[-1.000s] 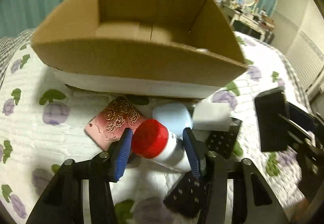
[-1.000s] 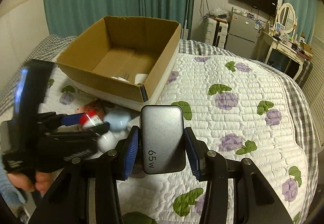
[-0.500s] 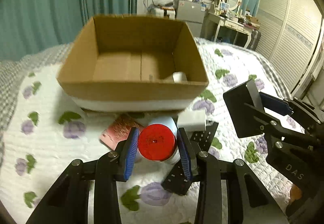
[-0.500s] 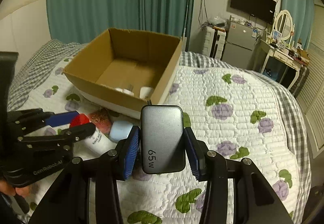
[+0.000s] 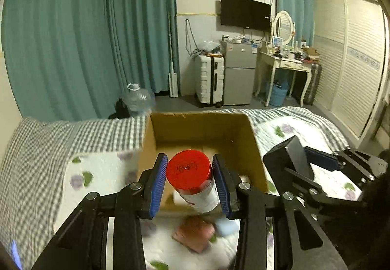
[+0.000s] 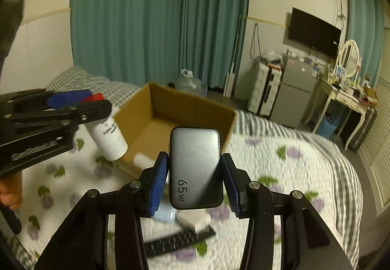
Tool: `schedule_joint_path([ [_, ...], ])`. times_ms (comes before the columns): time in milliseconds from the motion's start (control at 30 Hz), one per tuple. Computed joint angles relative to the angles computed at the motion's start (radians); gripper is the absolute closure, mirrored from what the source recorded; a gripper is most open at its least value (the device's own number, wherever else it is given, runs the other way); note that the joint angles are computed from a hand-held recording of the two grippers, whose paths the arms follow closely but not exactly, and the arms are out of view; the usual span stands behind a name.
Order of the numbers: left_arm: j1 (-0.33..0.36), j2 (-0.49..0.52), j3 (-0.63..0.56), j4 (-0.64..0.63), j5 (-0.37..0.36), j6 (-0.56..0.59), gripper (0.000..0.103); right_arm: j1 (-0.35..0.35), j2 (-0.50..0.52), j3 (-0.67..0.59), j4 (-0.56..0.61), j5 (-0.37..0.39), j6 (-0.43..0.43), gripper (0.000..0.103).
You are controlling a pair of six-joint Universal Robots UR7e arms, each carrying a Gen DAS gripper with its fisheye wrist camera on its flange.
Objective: Organize rigid objects
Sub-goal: 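Lower bottle and power bank into the box and open both tools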
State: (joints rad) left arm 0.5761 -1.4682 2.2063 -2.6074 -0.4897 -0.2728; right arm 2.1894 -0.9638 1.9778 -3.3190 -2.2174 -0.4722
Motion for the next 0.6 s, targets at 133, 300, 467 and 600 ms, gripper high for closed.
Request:
schedule_joint_path([
  [133, 0.067, 0.082, -0.055, -0.073, 0.007, 0.093, 0.065, -0.018, 0.047, -0.062, 0.009, 0.026, -0.013, 0.059],
  [300, 0.149, 0.163, -0.091, -0.148, -0.023, 0.163, 0.065, -0.045, 0.100, -0.114, 0.019, 0.033, -0.028, 0.059],
  [467, 0.193, 0.197, -0.085, -0.214, -0.047, 0.208, 0.064, -0.069, 0.130, -0.136, 0.034, 0.028, -0.038, 0.059],
  [600, 0.198, 0.226, -0.070, -0.343, -0.013, 0.295, 0.043, -0.081, 0.146, -0.159, 0.052, 0.032, -0.031, 0.059],
])
